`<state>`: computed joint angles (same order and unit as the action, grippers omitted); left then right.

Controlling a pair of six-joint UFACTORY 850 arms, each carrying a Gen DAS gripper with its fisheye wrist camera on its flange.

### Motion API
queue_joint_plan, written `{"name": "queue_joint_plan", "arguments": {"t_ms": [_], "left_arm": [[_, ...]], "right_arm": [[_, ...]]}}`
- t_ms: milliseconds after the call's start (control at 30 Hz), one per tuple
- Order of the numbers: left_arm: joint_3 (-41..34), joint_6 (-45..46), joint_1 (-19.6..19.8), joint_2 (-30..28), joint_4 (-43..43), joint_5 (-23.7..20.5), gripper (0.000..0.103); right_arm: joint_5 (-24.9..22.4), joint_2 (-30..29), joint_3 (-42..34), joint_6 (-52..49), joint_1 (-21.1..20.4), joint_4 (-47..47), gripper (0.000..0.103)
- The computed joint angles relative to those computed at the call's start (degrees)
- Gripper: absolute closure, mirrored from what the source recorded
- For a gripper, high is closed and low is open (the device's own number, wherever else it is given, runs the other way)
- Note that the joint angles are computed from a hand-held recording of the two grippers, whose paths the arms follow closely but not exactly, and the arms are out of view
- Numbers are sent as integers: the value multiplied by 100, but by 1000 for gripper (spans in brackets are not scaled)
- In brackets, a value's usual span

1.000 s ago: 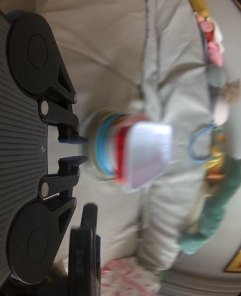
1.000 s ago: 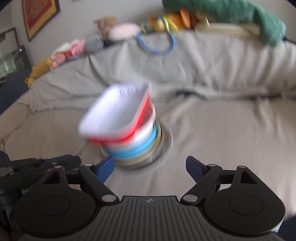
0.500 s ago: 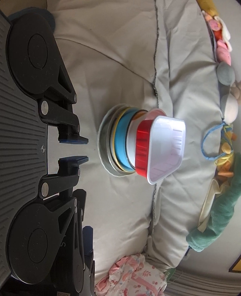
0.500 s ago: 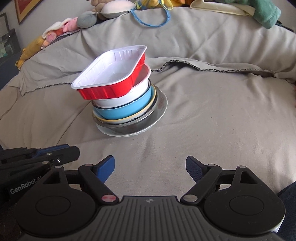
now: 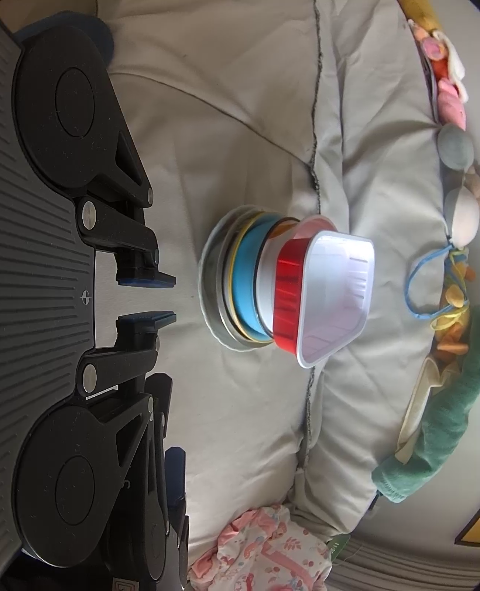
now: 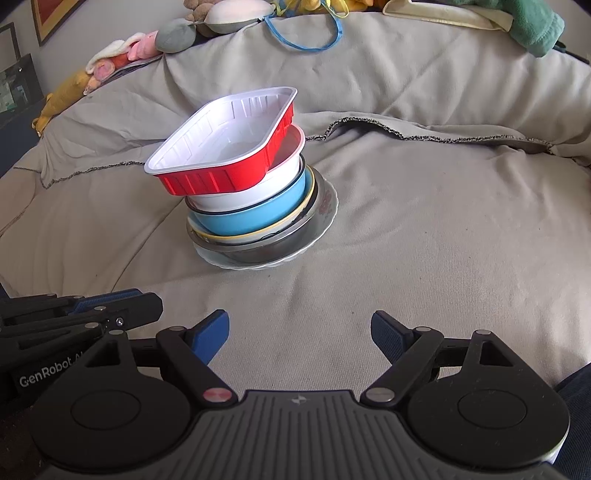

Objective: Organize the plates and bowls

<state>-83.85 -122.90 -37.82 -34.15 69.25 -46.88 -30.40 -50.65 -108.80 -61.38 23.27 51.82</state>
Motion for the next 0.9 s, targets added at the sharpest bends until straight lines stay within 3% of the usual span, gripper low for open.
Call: {"name": "queue_joint_plan", "arguments": {"t_ms": [900], "left_arm": [[26,17,28,4,-92,86,85]], "right_arm": [[-30,-16,-14,-63,-16,49,18]]}}
